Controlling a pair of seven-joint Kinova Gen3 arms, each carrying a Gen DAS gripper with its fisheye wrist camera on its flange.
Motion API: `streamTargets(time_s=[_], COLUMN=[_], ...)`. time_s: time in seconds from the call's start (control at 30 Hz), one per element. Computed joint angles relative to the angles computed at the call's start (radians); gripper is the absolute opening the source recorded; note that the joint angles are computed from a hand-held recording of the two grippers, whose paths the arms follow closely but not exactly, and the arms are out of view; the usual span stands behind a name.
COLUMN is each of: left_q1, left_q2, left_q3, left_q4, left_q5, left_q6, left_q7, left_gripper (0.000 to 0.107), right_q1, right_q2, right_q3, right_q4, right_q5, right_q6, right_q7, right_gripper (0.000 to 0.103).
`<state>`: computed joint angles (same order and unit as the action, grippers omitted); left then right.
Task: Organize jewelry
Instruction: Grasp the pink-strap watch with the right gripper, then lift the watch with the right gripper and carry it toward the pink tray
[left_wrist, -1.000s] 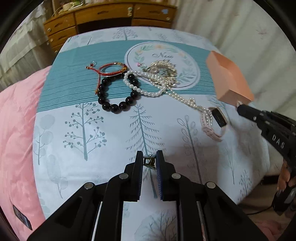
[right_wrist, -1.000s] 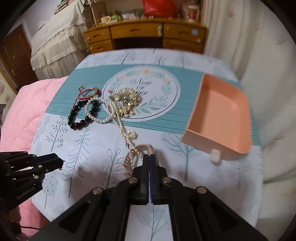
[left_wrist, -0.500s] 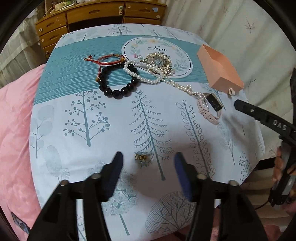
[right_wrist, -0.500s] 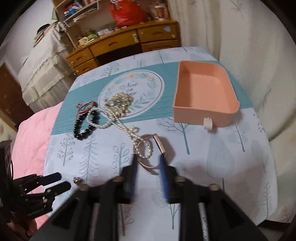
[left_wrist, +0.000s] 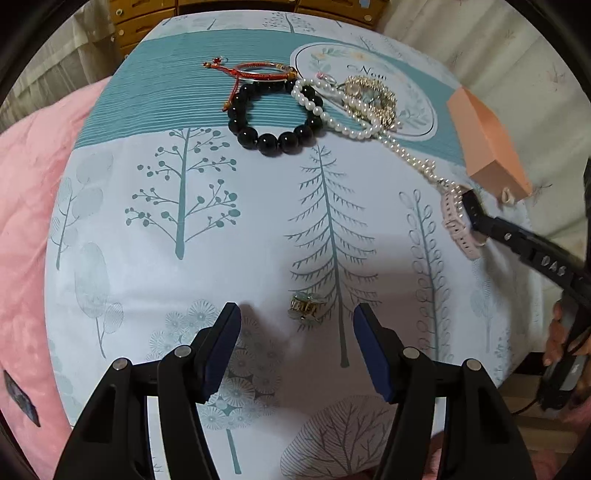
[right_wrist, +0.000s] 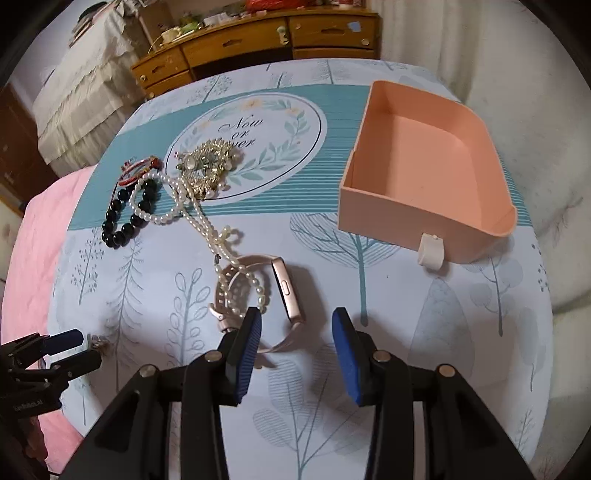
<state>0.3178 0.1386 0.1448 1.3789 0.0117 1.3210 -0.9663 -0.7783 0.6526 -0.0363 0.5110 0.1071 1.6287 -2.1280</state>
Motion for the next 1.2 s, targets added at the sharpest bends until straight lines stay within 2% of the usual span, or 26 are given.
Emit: streamTargets(time_s=[0.03, 0.07, 0.1, 0.17, 0.23, 0.3, 0.47, 0.63, 0.8, 0.87, 1.0, 1.1, 1.2], left_q1=[0.01, 0.027, 0.029, 0.075, 0.09, 0.09, 0.074, 0.062, 0.029, 0.021, 0.005, -0.02, -0.018], left_q2=[0.01, 0.019, 0.019, 0.04, 0.046, 0.046, 0.029, -0.001, -0.037, -0.041, -0.039, -0.027, -0.019], left_q3=[0.003, 0.007, 0.015, 0.01, 0.016, 0.013, 0.013, 0.017, 0.014, 0.014, 0.015, 0.014, 0.019], left_q4=[-0.005, -0.012, -0.01, -0.034, -0.039, -0.041, -0.03, -0.024, -0.056, -0.089, -0.147, -0.188, -0.214], left_q5=[-0.016, -0.041, -0.05, -0.111, -0.139, -0.129, -0.09, -0.074, -0.044, -0.039, 0.007, 0.096, 0.131], left_q6=[0.006, 0.011, 0.0, 0.021, 0.021, 0.016, 0.021, 0.021, 0.027, 0.03, 0.02, 0.012, 0.003], left_q7=[0.015, 0.034, 0.038, 0.063, 0.07, 0.061, 0.007, -0.06, -0.138, -0.16, -0.201, -0.253, -0.267], left_gripper=[0.061, 0.06, 0.055, 0.033, 0.019, 0.019, 0.018, 0.018, 0.018, 0.018, 0.018, 0.018, 0.018], right_q1=[0.016, 0.022, 0.026, 0.032, 0.035, 0.025, -0.047, -0.147, -0.259, -0.279, -0.265, -0.255, -0.257], right_q2=[-0.005, -0.004, 0.002, 0.015, 0.028, 0.03, 0.043, 0.01, -0.043, -0.077, -0.096, -0.1, -0.124], right_q3=[-0.015, -0.021, -0.024, -0.026, -0.021, -0.005, 0.061, 0.122, 0.159, 0.15, 0.116, 0.106, 0.1], right_q4=[0.014, 0.016, 0.005, -0.024, -0.058, -0.074, -0.168, -0.16, -0.1, -0.074, -0.121, -0.151, -0.134], right_q5=[-0.017, -0.026, -0.031, -0.042, -0.053, -0.043, 0.058, 0.2, 0.361, 0.389, 0.369, 0.34, 0.323], right_q6=[-0.019, -0.021, -0.014, 0.009, 0.046, 0.079, 0.211, 0.257, 0.219, 0.186, 0.166, 0.149, 0.112], right_q7=[0.021, 0.037, 0.054, 0.085, 0.088, 0.075, 0.086, 0.123, 0.135, 0.103, 0.052, 0.023, -0.012], right_gripper=[0.015, 0.01, 0.01, 0.009, 0.009, 0.009, 0.009, 0.009, 0.009, 0.009, 0.009, 0.009, 0.009])
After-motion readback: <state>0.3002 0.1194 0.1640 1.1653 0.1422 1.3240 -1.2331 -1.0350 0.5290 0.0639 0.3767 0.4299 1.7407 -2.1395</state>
